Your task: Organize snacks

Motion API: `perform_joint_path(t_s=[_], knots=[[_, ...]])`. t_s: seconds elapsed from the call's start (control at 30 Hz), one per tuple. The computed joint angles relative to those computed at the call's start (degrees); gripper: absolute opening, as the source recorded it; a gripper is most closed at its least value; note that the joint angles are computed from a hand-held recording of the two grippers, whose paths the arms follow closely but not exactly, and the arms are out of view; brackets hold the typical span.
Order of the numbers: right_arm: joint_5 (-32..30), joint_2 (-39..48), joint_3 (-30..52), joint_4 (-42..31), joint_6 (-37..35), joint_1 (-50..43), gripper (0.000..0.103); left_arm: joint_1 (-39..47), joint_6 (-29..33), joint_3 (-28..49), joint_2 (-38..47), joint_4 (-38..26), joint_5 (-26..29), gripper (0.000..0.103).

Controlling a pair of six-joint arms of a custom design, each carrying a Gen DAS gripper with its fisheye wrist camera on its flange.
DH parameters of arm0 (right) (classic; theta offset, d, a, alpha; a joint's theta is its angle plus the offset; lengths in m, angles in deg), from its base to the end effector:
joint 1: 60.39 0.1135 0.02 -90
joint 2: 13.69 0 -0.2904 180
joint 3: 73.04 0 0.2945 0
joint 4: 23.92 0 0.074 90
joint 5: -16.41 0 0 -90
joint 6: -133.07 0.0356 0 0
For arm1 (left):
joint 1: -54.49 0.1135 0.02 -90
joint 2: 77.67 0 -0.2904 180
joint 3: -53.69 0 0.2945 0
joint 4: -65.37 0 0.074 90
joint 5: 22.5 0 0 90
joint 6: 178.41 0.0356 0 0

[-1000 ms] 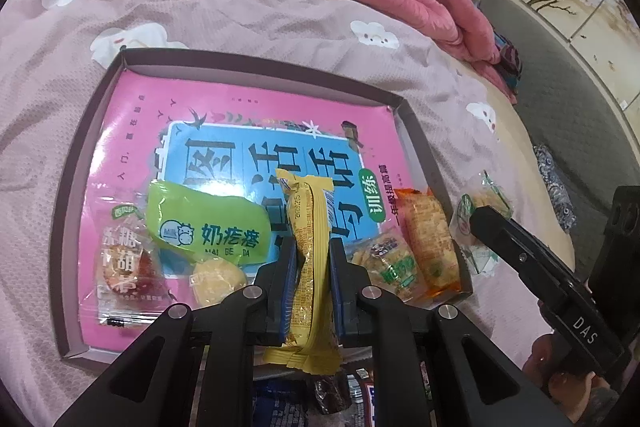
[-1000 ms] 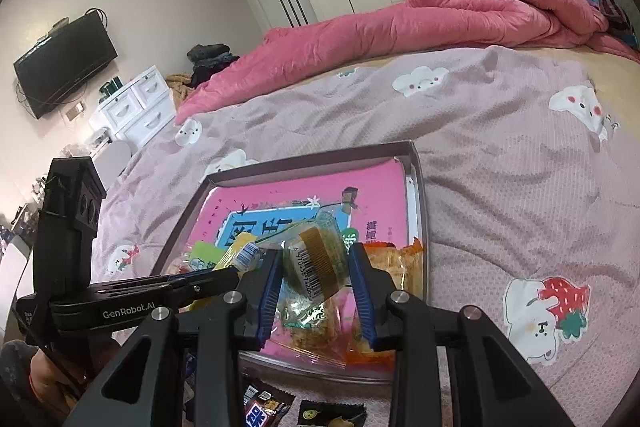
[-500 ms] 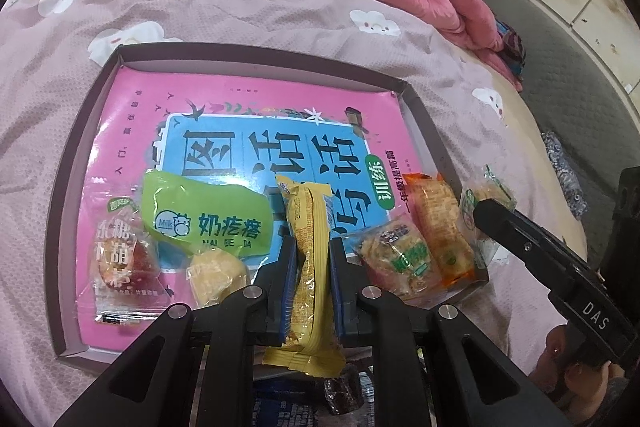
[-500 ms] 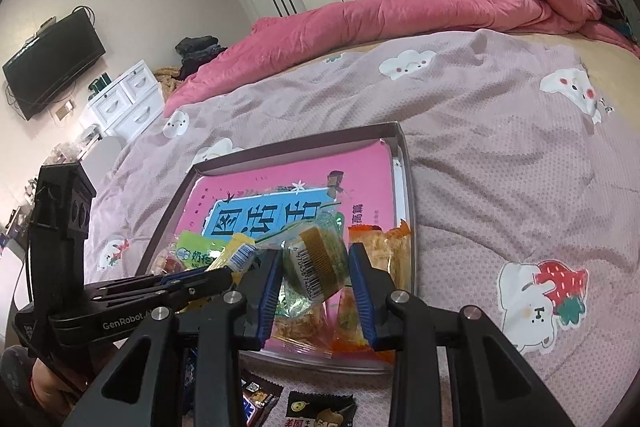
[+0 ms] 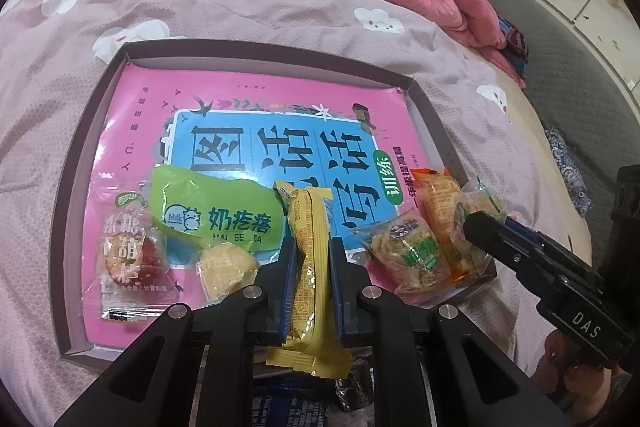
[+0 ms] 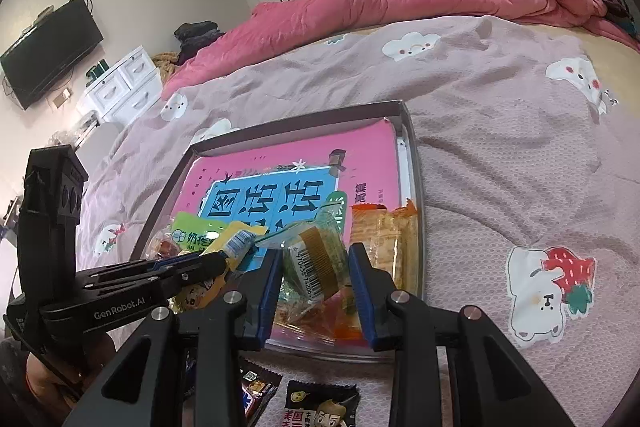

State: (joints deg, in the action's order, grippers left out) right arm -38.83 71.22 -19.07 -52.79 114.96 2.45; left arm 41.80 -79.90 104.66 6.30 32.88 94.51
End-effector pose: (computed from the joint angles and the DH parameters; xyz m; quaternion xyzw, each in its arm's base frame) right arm 0.1544 0.2565 0.1621 0.1502 0.9124 0.1184 0.3618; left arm 0.2699 -0.0774 0.1457 0.2235 0.9249 -0.2356 0.1979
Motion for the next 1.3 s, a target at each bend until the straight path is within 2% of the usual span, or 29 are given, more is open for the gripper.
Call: perform_joint_path(t_s=[0.7, 1.3], knots=[[-5.41, 3.59, 0.08, 6.74, -1.96, -1.01, 0.034, 0.24, -0.27, 1.28, 1.87, 1.44, 0.17, 0.016], [-5.75, 5.02, 1.33, 4.63, -1.3, -1.18, 0.035, -0.09, -0.13, -0.82, 1.05, 5.54, -1.5, 0.016]])
